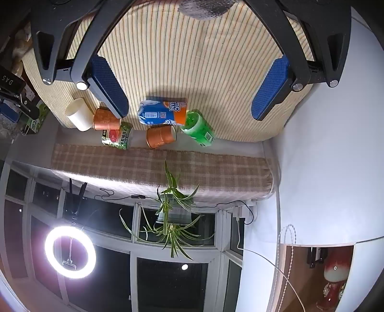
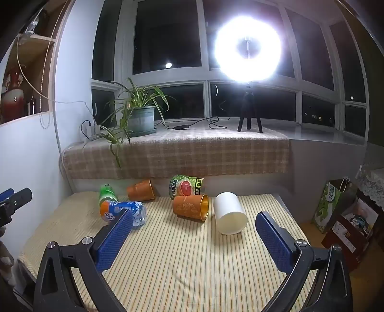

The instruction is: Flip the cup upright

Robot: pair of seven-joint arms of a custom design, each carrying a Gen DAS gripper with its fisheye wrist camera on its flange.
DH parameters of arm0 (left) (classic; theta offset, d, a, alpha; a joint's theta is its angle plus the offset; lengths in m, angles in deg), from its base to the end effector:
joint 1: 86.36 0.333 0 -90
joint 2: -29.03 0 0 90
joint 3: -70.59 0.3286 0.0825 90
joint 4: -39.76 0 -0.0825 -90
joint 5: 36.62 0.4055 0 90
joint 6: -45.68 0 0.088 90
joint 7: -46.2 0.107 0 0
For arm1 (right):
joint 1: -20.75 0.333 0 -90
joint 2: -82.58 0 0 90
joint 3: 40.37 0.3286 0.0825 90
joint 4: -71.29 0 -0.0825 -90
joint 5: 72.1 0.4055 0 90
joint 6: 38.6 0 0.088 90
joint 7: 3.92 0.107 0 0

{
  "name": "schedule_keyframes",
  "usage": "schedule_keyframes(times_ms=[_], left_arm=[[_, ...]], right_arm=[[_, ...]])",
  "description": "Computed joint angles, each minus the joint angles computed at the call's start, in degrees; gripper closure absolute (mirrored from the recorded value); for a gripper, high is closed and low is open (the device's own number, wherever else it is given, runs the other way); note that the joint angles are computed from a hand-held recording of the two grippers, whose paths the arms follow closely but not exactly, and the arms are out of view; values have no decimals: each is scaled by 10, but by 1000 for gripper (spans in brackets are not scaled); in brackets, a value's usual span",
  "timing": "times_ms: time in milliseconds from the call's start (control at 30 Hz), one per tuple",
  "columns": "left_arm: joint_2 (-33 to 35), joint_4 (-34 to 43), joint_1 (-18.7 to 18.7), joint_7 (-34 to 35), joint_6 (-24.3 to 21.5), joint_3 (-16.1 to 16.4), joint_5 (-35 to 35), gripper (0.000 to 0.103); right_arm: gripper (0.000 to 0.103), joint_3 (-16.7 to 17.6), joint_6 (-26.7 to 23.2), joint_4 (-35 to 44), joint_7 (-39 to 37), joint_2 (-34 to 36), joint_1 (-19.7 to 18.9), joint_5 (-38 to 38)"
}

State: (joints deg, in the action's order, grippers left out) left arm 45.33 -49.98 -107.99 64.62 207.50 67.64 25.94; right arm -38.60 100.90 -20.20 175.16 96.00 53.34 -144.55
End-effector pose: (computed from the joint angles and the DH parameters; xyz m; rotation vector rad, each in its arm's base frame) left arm 0.6332 -0.3331 0.5799 -1.4915 1.5815 -1.0931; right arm 0.5832 0.3930 0.5725 -1.3650 1.6411 -1.0426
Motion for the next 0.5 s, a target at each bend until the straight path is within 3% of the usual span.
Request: schedule_keyframes(times_ms=[500], left_arm=[[-5,3,-4,-11,-10,1,17,0]], right_arm=[[0,-4,-6,8,-22,5,5,13]])
